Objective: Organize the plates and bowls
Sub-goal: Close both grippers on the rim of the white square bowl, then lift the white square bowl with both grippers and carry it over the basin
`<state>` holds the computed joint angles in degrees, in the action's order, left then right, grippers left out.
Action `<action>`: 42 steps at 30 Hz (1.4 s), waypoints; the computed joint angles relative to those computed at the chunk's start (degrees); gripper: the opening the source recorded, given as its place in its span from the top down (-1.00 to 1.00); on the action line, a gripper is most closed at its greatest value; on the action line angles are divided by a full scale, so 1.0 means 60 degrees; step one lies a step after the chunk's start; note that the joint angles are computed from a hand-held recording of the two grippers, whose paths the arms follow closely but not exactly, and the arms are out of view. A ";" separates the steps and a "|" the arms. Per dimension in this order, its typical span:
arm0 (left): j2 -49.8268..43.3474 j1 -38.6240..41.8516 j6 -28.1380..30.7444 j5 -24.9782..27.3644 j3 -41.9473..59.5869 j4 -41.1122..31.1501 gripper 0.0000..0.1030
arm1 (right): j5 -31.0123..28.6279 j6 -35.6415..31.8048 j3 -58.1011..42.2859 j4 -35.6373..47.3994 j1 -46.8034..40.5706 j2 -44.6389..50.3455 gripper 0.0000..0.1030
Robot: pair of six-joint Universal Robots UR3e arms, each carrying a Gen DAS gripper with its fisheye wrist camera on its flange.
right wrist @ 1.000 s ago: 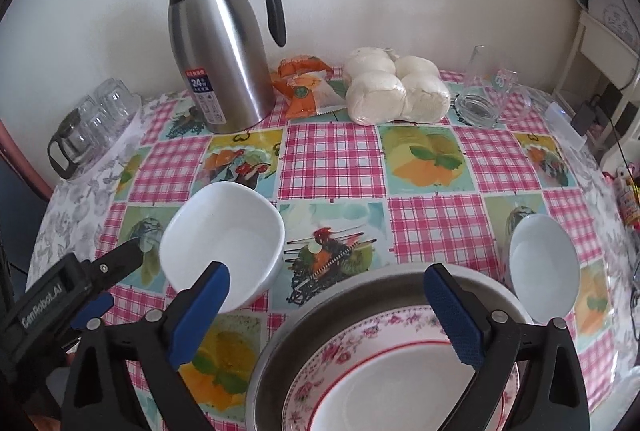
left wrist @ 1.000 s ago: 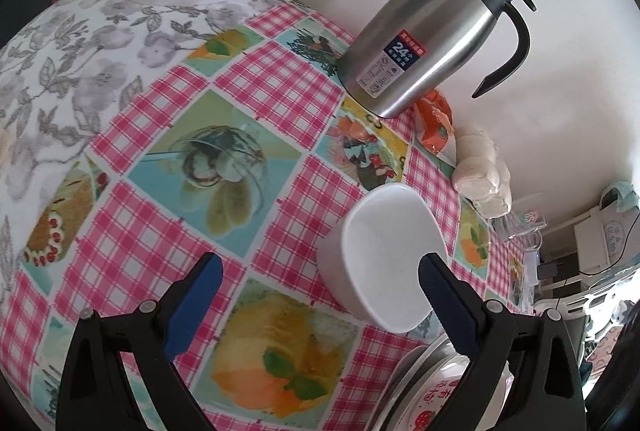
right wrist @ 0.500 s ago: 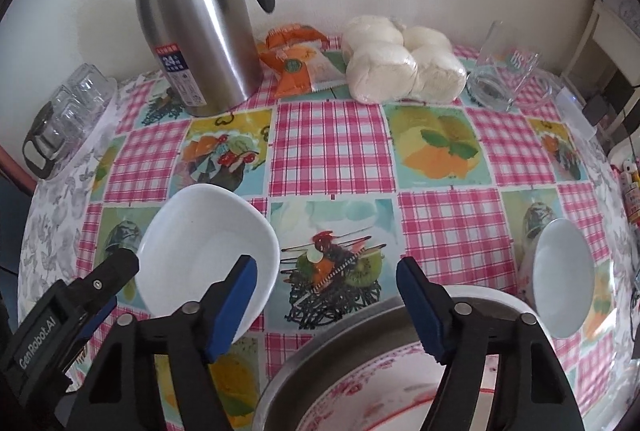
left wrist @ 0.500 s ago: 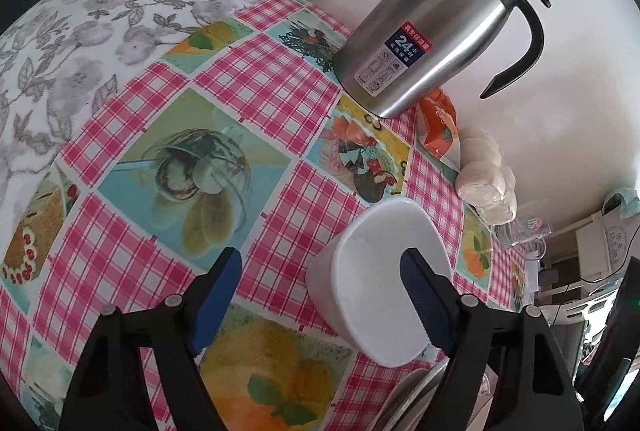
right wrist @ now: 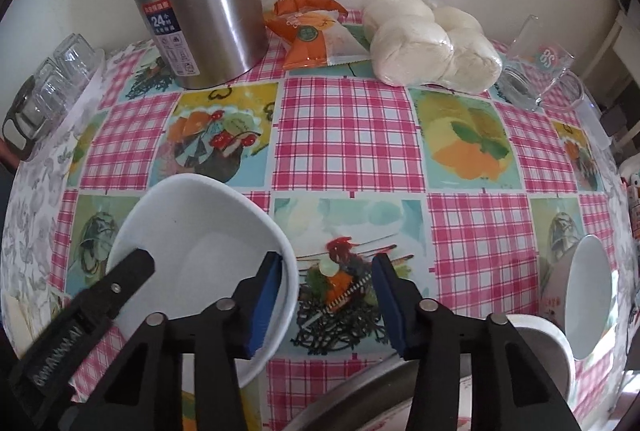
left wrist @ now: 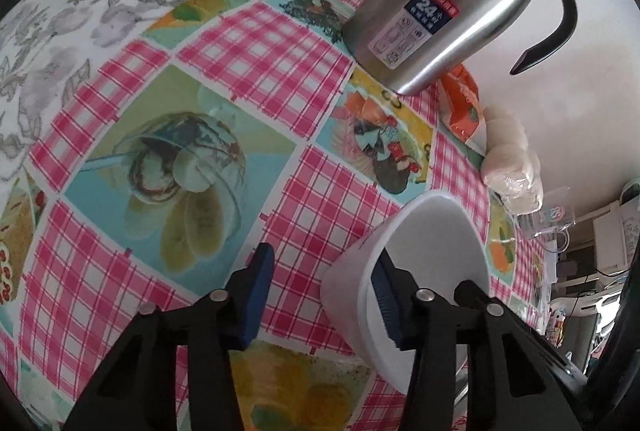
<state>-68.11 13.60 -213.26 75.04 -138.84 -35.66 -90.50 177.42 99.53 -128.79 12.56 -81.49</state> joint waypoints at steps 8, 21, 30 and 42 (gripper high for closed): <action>-0.0720 -0.0297 -0.0022 0.0037 0.0081 0.0433 0.29 | -0.0270 0.0041 -0.0609 0.0470 0.0307 0.0497 0.21; 0.0139 0.0667 0.0238 -0.1307 -0.0888 0.0696 0.60 | 0.0088 0.0224 -0.0678 0.0911 0.0276 0.0653 0.50; 0.1260 0.1101 0.0564 -0.1437 -0.1017 -0.0438 0.63 | 0.0388 0.0171 -0.0628 0.1166 0.0301 0.0526 0.73; 0.1707 0.0352 0.0003 -0.1105 -0.0362 -0.0990 0.63 | 0.0998 -0.0017 0.0136 0.1445 -0.0299 -0.0787 0.76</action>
<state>-57.87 15.71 -213.25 68.41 -141.01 -41.60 -84.51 177.32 100.35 -120.12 10.77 -86.21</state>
